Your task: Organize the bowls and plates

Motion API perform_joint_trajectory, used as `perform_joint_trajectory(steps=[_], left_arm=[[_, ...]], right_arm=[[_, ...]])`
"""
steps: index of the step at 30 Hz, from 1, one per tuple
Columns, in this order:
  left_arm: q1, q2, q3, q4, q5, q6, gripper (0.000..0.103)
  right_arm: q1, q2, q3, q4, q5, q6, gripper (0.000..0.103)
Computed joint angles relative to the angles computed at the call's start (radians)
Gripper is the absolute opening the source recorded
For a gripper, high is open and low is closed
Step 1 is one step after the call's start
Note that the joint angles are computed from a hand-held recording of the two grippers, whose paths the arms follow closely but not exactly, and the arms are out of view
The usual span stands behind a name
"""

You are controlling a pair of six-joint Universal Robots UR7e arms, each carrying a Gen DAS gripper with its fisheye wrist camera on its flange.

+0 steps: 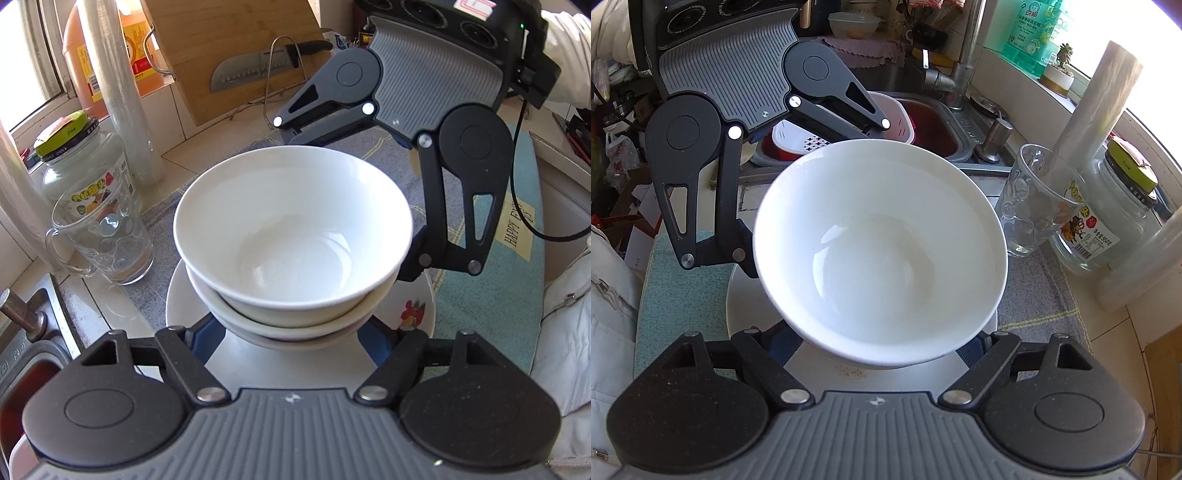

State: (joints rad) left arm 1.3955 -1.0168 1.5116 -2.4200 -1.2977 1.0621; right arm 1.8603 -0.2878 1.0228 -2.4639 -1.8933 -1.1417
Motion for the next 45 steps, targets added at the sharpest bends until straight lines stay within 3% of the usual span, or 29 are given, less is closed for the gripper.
perform_joint_trajectory(steps=[12,17,22,26,29,33,37,41,45], left_arm=[[0.010,-0.013,0.021,-0.030,-0.032,0.036,0.079],[0.014,-0.026,0.057,-0.107,-0.042,0.020,0.092],[0.018,-0.078,0.157,-0.250,-0.062,0.017,0.096],[0.000,-0.130,0.273,-0.409,-0.047,-0.046,0.100],[-0.038,-0.170,0.379,-0.545,-0.005,-0.108,0.102],[-0.094,-0.199,0.538,-0.825,0.038,-0.149,0.102],[-0.197,-0.211,0.638,-0.965,0.219,-0.327,0.102],[-0.303,-0.238,0.693,-0.926,0.438,-0.589,0.102],[-0.379,-0.252,0.730,-0.892,0.575,-0.735,0.102]], right_arm=[[-0.008,0.006,-0.017,0.019,0.002,0.072,0.089],[-0.010,-0.007,0.025,-0.043,0.010,0.066,0.101],[-0.005,-0.032,0.087,-0.102,-0.017,0.060,0.103],[-0.004,-0.071,0.176,-0.194,-0.022,0.111,0.103],[0.004,-0.108,0.264,-0.299,-0.043,0.197,0.103],[0.030,-0.160,0.413,-0.512,-0.121,0.338,0.103],[0.054,-0.218,0.543,-0.662,-0.190,0.548,0.103],[0.074,-0.265,0.641,-0.745,-0.263,0.777,0.103],[0.099,-0.300,0.718,-0.826,-0.305,0.883,0.103]])
